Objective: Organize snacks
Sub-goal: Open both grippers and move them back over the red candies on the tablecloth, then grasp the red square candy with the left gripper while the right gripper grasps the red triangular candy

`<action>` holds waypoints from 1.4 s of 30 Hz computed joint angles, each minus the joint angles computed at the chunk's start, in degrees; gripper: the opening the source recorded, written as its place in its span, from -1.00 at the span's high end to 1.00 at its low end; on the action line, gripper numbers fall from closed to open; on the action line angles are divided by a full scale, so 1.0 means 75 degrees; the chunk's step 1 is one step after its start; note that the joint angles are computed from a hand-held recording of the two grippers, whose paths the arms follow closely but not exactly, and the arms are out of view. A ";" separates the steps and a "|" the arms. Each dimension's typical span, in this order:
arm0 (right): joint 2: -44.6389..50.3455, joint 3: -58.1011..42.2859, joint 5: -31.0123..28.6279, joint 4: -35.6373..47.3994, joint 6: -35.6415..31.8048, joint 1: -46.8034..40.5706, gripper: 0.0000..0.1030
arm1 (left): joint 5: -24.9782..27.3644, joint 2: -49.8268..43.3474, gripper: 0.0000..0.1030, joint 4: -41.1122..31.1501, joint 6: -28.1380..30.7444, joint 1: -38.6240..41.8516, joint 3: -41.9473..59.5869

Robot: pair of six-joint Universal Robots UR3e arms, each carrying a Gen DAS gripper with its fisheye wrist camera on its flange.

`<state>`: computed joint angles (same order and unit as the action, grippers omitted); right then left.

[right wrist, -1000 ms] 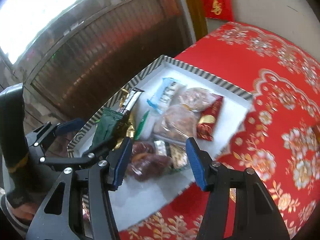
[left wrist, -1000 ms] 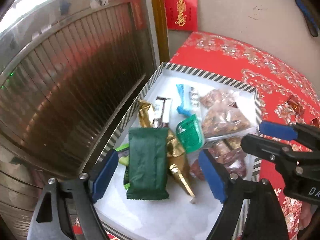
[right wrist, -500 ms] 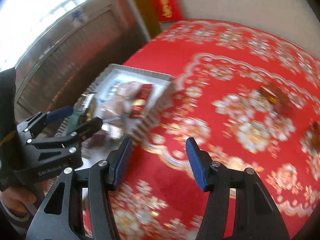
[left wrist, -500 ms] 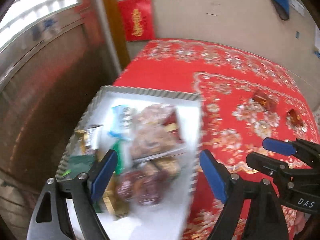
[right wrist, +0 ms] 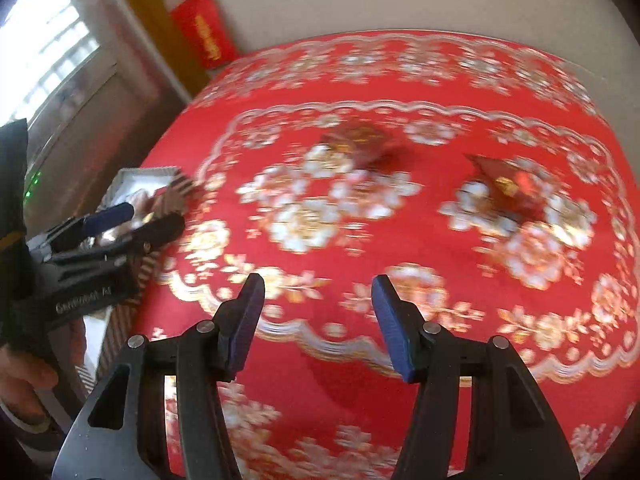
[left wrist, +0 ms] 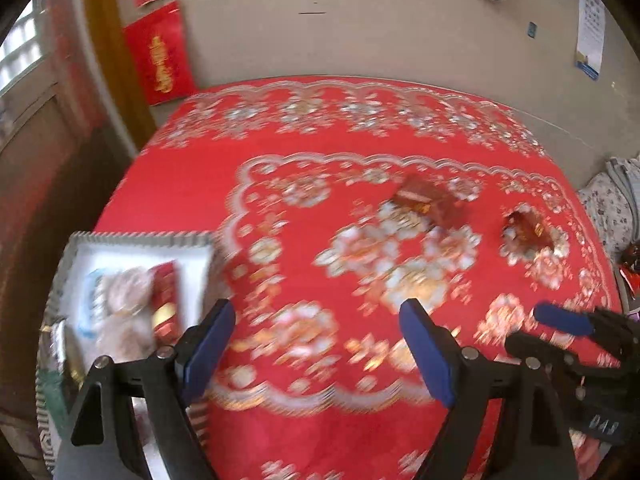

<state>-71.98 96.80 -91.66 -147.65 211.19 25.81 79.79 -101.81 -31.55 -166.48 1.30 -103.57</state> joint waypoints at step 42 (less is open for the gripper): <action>-0.0572 0.1522 0.0891 -0.0965 -0.4188 -0.2979 -0.09 | 0.0665 -0.5282 -0.66 -0.3020 -0.2339 -0.1745 0.7333</action>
<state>-76.28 108.21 -84.97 -154.88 179.77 3.47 84.78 -141.42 -54.20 -184.02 -11.79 -48.58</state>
